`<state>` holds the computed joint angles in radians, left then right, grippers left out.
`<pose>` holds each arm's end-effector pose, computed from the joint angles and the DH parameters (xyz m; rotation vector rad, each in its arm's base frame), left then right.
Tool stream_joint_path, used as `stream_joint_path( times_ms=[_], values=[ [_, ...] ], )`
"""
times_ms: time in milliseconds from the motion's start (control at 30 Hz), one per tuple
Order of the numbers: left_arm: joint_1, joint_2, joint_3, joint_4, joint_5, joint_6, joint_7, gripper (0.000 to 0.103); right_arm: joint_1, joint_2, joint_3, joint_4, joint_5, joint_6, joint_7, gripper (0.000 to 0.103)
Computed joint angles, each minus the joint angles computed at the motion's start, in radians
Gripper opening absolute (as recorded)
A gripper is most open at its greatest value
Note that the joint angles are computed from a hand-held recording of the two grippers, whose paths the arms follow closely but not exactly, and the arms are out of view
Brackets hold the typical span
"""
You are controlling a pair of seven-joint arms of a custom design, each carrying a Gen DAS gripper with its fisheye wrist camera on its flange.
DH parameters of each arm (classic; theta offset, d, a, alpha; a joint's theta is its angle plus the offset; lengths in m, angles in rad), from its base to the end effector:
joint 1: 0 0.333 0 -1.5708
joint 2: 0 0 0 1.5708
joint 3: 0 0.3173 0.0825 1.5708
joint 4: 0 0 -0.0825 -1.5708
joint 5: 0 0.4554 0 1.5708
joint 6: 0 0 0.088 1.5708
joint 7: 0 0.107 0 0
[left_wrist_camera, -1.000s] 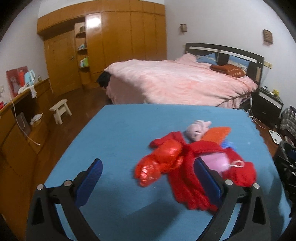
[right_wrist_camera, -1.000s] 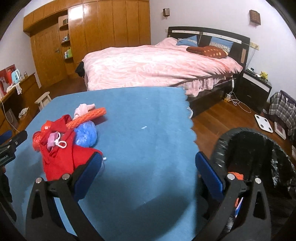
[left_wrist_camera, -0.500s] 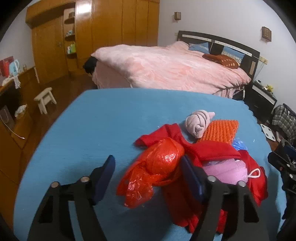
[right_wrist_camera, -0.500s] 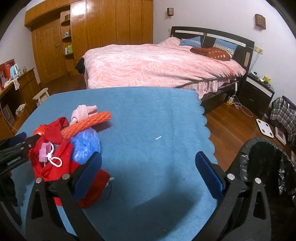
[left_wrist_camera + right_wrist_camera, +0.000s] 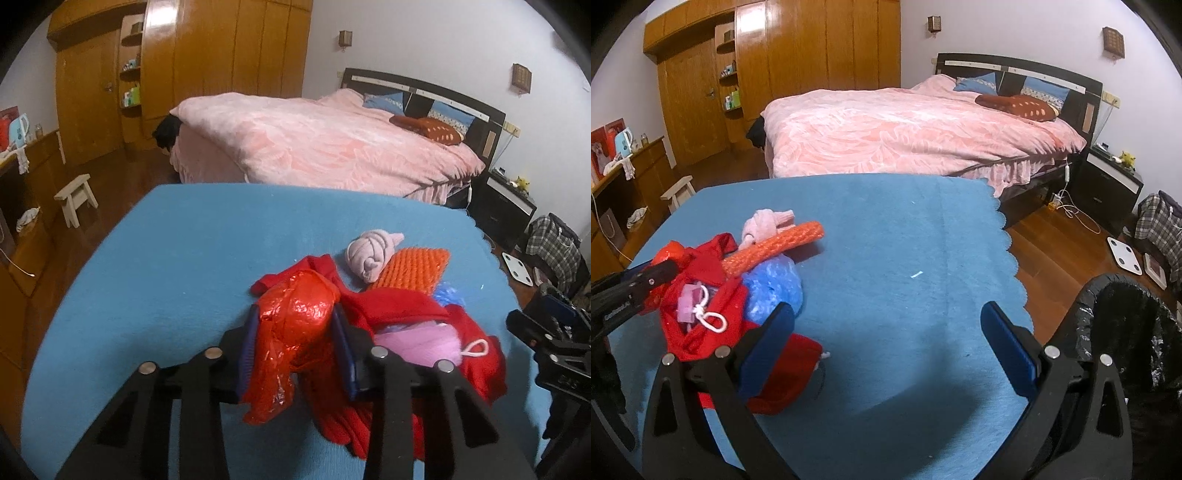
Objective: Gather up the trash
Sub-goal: 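Lift the red plastic bag with the left gripper while the right gripper approaches the red cloth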
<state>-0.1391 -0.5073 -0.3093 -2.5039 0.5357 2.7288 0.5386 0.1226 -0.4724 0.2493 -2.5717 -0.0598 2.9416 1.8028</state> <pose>0.4454 -0.2423 0.4969 -1.8626 1.6083 -0.8202 0.4674 0.1902 0.4813 -1.8717 1.5047 -0.6607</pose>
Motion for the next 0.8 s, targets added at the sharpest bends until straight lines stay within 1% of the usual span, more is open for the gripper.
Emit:
stream_joint_path(
  times_ms=[133, 300, 333, 400, 433, 467, 500, 533, 567, 633, 700, 800],
  values=[
    [-0.003, -0.062, -0.003, -0.033, -0.006, -0.016, -0.02, 0.038, 0.033, -0.013, -0.018, -0.004, 0.025, 0.01, -0.017, 0.098],
    [-0.014, -0.128, -0.001, -0.074, -0.016, -0.074, -0.015, 0.038, 0.095, -0.018, -0.041, 0.0, 0.071, 0.015, -0.071, 0.098],
    [-0.016, -0.141, 0.001, -0.083, -0.02, -0.085, -0.015, 0.038, 0.112, -0.016, -0.047, 0.005, 0.083, 0.014, -0.086, 0.096],
    [-0.018, -0.166, 0.002, -0.1, -0.026, -0.101, -0.015, 0.038, 0.148, -0.007, -0.06, 0.016, 0.107, 0.01, -0.121, 0.087],
    [-0.02, -0.177, 0.004, -0.108, -0.029, -0.106, -0.015, 0.038, 0.164, -0.003, -0.067, 0.021, 0.121, 0.003, -0.137, 0.078],
    [-0.021, -0.184, 0.006, -0.114, -0.032, -0.11, -0.014, 0.038, 0.18, 0.003, -0.073, 0.029, 0.136, -0.008, -0.151, 0.073],
    [-0.023, -0.191, 0.008, -0.119, -0.036, -0.115, -0.012, 0.038, 0.194, 0.003, -0.08, 0.03, 0.152, -0.013, -0.163, 0.072],
    [-0.024, -0.197, 0.009, -0.124, -0.038, -0.119, -0.009, 0.038, 0.207, 0.004, -0.085, 0.032, 0.168, -0.018, -0.174, 0.069],
    [-0.027, -0.203, 0.01, -0.129, -0.041, -0.122, -0.007, 0.038, 0.211, 0.003, -0.083, 0.031, 0.176, -0.021, -0.179, 0.066],
    [-0.028, -0.207, 0.009, -0.134, -0.045, -0.125, -0.004, 0.038, 0.202, -0.005, -0.068, 0.024, 0.178, -0.025, -0.175, 0.066],
    [-0.031, -0.206, 0.008, -0.137, -0.051, -0.123, -0.007, 0.038, 0.177, -0.019, -0.046, 0.013, 0.17, -0.03, -0.15, 0.066],
    [-0.036, -0.197, 0.008, -0.135, -0.06, -0.113, -0.006, 0.038, 0.15, -0.045, -0.035, -0.009, 0.156, -0.042, -0.125, 0.066]
  ],
)
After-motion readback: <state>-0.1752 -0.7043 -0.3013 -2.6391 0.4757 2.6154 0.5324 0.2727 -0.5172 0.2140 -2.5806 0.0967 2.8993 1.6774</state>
